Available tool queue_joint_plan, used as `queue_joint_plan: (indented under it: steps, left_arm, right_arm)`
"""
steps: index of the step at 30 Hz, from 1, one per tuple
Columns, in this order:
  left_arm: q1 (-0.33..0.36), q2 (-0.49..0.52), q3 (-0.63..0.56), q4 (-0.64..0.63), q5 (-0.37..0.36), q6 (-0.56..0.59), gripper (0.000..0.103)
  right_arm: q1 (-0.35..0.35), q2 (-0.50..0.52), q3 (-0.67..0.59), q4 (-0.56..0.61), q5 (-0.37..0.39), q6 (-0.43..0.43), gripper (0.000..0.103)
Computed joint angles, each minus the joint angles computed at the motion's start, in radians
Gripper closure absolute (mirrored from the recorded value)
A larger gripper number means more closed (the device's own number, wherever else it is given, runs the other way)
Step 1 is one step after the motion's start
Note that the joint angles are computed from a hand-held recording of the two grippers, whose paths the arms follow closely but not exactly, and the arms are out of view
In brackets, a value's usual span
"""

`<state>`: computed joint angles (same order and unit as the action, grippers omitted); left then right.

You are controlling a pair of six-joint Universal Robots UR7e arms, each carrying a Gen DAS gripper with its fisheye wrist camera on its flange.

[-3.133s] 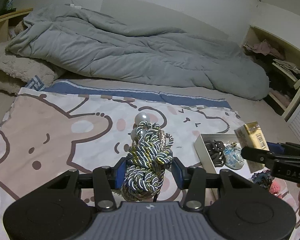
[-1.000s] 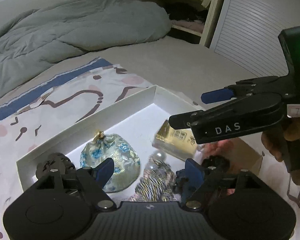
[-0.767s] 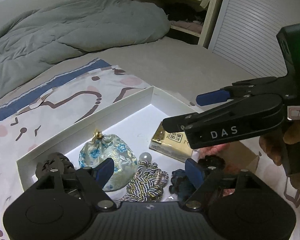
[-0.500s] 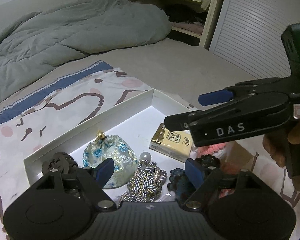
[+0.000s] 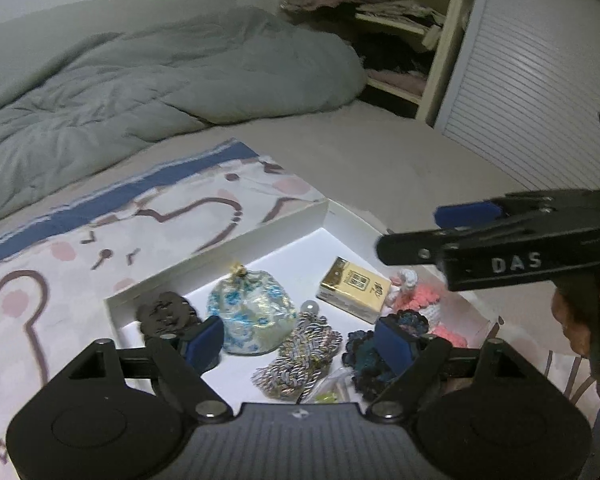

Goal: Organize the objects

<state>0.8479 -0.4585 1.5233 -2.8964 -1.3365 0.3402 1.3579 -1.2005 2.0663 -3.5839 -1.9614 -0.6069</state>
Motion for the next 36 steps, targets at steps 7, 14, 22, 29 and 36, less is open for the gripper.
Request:
queue_joint_plan:
  steps: [7, 14, 22, 29, 36]
  left_arm:
    - [-0.007, -0.09, 0.101, -0.075, 0.04, -0.041, 0.008]
    - [-0.023, -0.173, 0.196, -0.16, 0.108, -0.085, 0.005]
    - [-0.039, -0.252, 0.286, -0.206, 0.177, -0.104, 0.004]
    - [-0.043, -0.307, 0.356, -0.242, 0.2, -0.106, 0.001]
    - [-0.045, -0.338, 0.414, -0.3, 0.218, -0.081, 0.0]
  right_arm:
    - [0.047, -0.033, 0.061, -0.045, -0.028, 0.027, 0.019]
    - [0.099, -0.051, 0.135, -0.132, -0.068, 0.04, 0.012]
    - [0.143, -0.055, 0.203, -0.232, -0.133, 0.051, 0.002]
    - [0.177, -0.065, 0.26, -0.289, -0.172, 0.075, 0.0]
    - [0.205, -0.054, 0.314, -0.38, -0.206, 0.079, 0.0]
